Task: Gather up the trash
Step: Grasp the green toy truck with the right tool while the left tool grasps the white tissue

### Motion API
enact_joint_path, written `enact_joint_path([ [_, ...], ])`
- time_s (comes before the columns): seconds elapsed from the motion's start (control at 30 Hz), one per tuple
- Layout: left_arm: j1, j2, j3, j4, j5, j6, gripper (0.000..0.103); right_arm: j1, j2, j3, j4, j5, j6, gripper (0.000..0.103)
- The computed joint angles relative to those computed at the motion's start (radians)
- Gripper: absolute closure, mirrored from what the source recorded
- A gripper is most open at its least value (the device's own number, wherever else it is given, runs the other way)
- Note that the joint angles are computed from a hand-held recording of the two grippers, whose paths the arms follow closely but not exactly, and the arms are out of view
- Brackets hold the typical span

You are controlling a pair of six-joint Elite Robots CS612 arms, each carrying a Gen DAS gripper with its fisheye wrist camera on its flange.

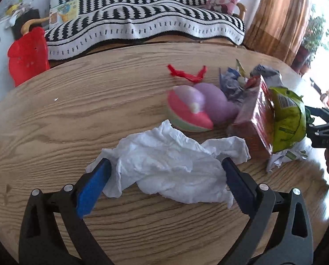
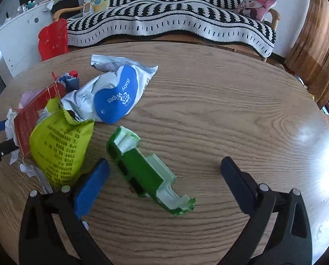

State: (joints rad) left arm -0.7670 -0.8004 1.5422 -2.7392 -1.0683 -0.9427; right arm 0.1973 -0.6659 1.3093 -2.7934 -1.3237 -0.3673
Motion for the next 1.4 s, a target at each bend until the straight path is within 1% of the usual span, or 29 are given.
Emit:
enact_joint_path([
  [0.13, 0.003, -0.008, 0.022, -0.031, -0.001, -0.015, 0.006, -0.001, -0.007, 0.017, -0.009, 0.001, 0.003, 0.005],
  [0.2, 0.003, -0.009, 0.023, -0.026, -0.003, -0.009, 0.006, -0.002, -0.011, 0.024, -0.011, 0.003, -0.002, 0.005],
  [0.37, 0.001, -0.004, 0.002, 0.036, 0.005, 0.008, 0.006, -0.016, -0.028, 0.050, -0.006, 0.034, -0.046, 0.005],
  [0.47, -0.003, 0.000, -0.015, 0.088, 0.017, 0.009, 0.006, -0.021, -0.033, 0.057, -0.006, 0.037, -0.053, 0.005],
  [0.53, -0.002, -0.002, -0.011, 0.080, 0.014, 0.003, 0.006, -0.022, -0.034, 0.057, -0.006, 0.036, -0.052, 0.005],
  [0.57, -0.002, -0.002, -0.010, 0.080, 0.014, 0.003, 0.006, -0.023, -0.034, 0.058, -0.009, 0.037, -0.052, 0.012],
  [0.6, -0.002, -0.003, -0.009, 0.081, 0.016, -0.001, 0.008, -0.026, -0.037, 0.065, -0.026, 0.045, -0.049, 0.020],
  [0.63, -0.004, -0.005, -0.006, 0.085, 0.027, -0.016, 0.020, -0.029, -0.039, 0.071, -0.044, 0.061, -0.053, 0.049],
  [0.67, -0.008, -0.011, 0.000, 0.095, 0.057, -0.048, 0.036, -0.032, -0.044, 0.080, -0.057, 0.076, -0.062, 0.071],
  [0.7, -0.010, -0.017, 0.007, 0.103, 0.079, -0.078, 0.072, -0.033, -0.045, 0.079, -0.052, 0.073, -0.059, 0.070],
  [0.73, -0.005, -0.025, 0.019, 0.082, 0.059, -0.106, 0.072, -0.034, -0.047, 0.082, -0.050, 0.074, -0.053, 0.070],
  [0.77, -0.001, -0.030, 0.029, 0.060, 0.042, -0.118, 0.073, -0.037, -0.051, 0.088, -0.053, 0.078, -0.048, 0.070],
  [0.83, 0.000, -0.037, 0.040, 0.045, 0.028, -0.135, 0.073, -0.039, -0.057, 0.097, -0.070, 0.074, -0.042, 0.070],
  [0.93, -0.003, -0.040, 0.039, 0.060, 0.029, -0.141, 0.073, -0.045, -0.068, 0.116, -0.103, 0.078, -0.022, 0.071],
  [1.07, -0.008, -0.044, 0.036, 0.083, 0.035, -0.162, 0.073, -0.049, -0.076, 0.123, -0.089, 0.075, -0.012, 0.070],
  [1.23, -0.009, -0.043, 0.027, 0.103, 0.039, -0.169, 0.073, -0.051, -0.076, 0.118, -0.070, 0.070, -0.006, 0.070],
  [1.4, -0.013, -0.045, 0.026, 0.093, 0.044, -0.173, 0.073, -0.054, -0.078, 0.122, -0.070, 0.080, 0.011, 0.070],
])
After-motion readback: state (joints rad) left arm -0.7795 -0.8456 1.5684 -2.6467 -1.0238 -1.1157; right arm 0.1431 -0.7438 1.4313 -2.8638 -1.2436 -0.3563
